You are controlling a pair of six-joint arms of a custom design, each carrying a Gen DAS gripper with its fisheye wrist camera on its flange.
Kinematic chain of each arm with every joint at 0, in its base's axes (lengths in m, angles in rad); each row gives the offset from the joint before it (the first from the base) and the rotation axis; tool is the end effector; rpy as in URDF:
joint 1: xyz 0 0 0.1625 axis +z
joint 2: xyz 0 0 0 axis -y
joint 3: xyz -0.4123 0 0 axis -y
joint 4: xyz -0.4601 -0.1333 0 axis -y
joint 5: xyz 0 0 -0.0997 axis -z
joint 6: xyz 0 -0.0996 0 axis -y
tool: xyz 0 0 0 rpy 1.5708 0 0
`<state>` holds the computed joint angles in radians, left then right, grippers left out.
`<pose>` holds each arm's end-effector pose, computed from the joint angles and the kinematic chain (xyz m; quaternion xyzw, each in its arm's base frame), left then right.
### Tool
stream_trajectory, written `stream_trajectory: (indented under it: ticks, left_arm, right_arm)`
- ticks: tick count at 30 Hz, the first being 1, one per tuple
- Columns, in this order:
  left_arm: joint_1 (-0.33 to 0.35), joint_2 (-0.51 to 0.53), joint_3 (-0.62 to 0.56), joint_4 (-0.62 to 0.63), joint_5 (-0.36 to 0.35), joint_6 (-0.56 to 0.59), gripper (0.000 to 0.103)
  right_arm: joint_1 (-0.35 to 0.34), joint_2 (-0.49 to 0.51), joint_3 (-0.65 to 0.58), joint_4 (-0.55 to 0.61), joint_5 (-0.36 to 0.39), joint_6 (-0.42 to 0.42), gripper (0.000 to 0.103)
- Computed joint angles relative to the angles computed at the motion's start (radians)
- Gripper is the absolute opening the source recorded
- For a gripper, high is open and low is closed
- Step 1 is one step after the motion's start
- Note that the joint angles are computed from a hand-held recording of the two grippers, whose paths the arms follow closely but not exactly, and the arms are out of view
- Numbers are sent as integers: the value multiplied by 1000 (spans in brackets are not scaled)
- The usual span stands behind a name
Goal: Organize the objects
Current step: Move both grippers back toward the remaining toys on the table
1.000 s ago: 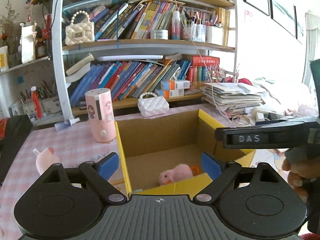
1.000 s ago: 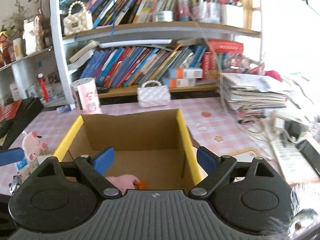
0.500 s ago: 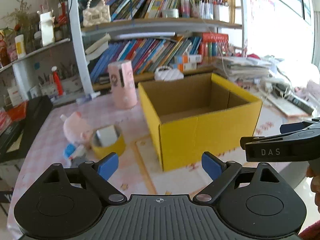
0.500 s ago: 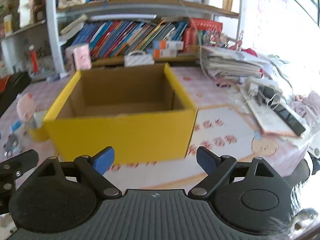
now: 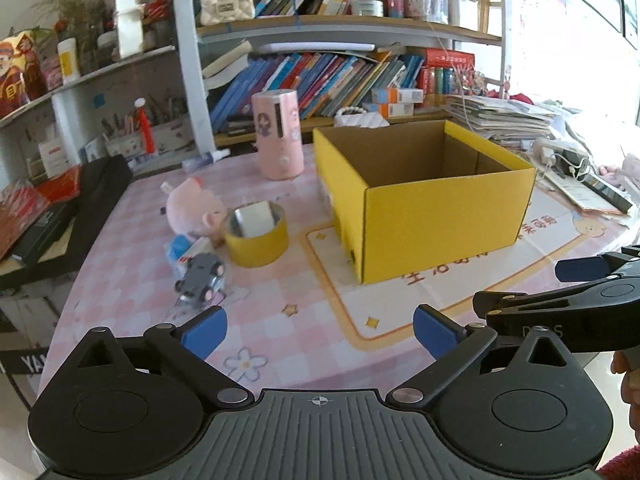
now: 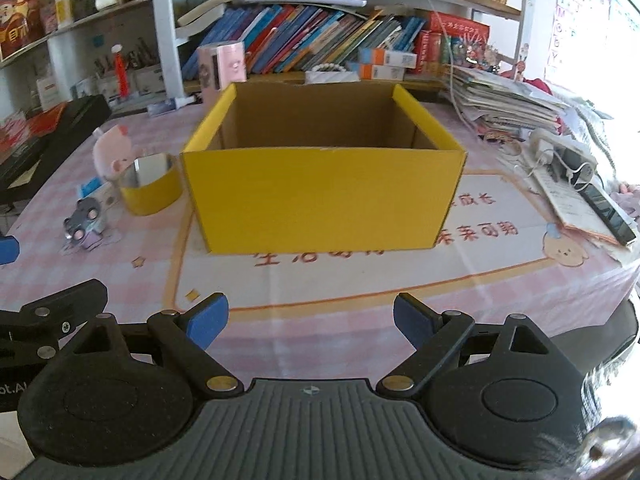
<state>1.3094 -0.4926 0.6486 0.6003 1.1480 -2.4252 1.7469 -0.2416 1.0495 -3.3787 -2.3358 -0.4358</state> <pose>-0.0425 -0.8328 0.1511 0.3483 0.8316 -0.3338 0.2750 0.2092 -0.8084 -0.0264 0.0746 -0.8302 0.3986 0.3824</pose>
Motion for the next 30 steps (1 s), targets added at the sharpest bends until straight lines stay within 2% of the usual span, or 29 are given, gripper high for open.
stream_trajectory:
  ticks: [10, 30]
  left_arm:
    - [21, -45, 41, -3, -8, -8, 101]
    - [62, -125, 97, -67, -44, -16, 102]
  right_arm:
    - [24, 35, -29, 47, 6, 7, 93]
    - [64, 143, -180, 143, 58, -23, 92]
